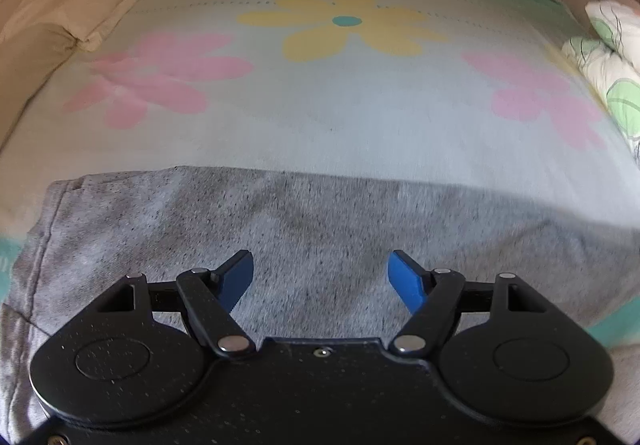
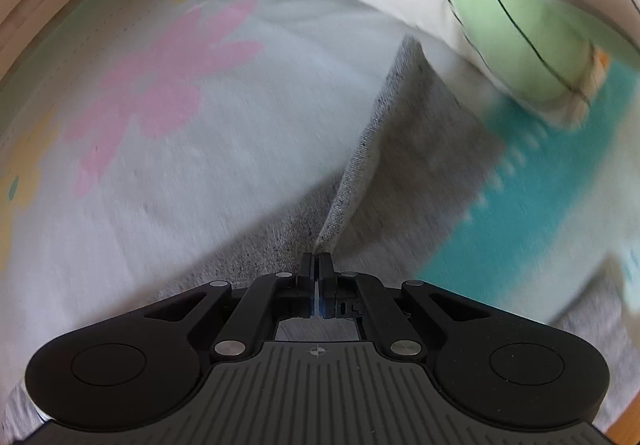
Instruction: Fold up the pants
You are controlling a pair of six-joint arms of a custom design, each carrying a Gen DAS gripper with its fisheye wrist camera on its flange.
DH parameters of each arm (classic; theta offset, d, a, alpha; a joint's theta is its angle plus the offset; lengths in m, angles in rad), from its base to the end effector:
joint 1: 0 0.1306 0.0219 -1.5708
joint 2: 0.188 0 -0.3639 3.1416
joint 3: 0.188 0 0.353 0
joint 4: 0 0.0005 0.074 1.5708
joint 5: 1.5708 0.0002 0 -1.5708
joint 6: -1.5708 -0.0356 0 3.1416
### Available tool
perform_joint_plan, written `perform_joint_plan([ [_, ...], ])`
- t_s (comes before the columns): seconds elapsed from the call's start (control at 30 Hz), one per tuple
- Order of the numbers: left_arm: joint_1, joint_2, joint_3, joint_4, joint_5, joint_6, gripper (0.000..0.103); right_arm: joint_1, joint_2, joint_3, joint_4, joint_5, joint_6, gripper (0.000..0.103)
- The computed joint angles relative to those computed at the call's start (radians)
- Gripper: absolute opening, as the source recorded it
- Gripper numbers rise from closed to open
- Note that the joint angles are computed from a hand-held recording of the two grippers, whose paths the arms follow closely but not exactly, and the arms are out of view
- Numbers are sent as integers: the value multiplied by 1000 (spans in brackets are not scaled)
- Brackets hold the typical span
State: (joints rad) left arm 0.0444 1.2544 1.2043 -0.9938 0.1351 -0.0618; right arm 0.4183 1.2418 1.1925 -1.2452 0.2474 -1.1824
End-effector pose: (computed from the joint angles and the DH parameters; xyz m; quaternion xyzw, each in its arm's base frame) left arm 0.3825 0.0117 0.3793 0.0260 0.9631 -0.0513 0.2629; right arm 0.3261 0.1349 0.3690 0.3822 0.9057 0.0129 0.1829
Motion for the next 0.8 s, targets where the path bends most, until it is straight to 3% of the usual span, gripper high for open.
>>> perform_joint_plan([
  [0.13,19,66,67,-31,35,30,79,14,-30,-28,-6,-11,-12,2],
  [0.3,22,213,206,-90,57,132,83,3,-65,-58,5,-29,1,2],
  [0.5,-2,371,327,-149,-15,200,83,-18,-94,-78,5,-49,35,2],
  [0.63,1,444,381,-184,19,278,83,-11,-82,-84,25,-55,26,2],
  [0.73,-14,488,422,-202,1,305,83,-38,-82,-85,40,-69,50,2],
  [0.77,-22,506,438,-217,-18,305,81,-42,-89,-87,39,-71,56,2],
  [0.8,-31,511,442,-221,-39,308,70,-53,-97,-92,44,-76,69,2],
])
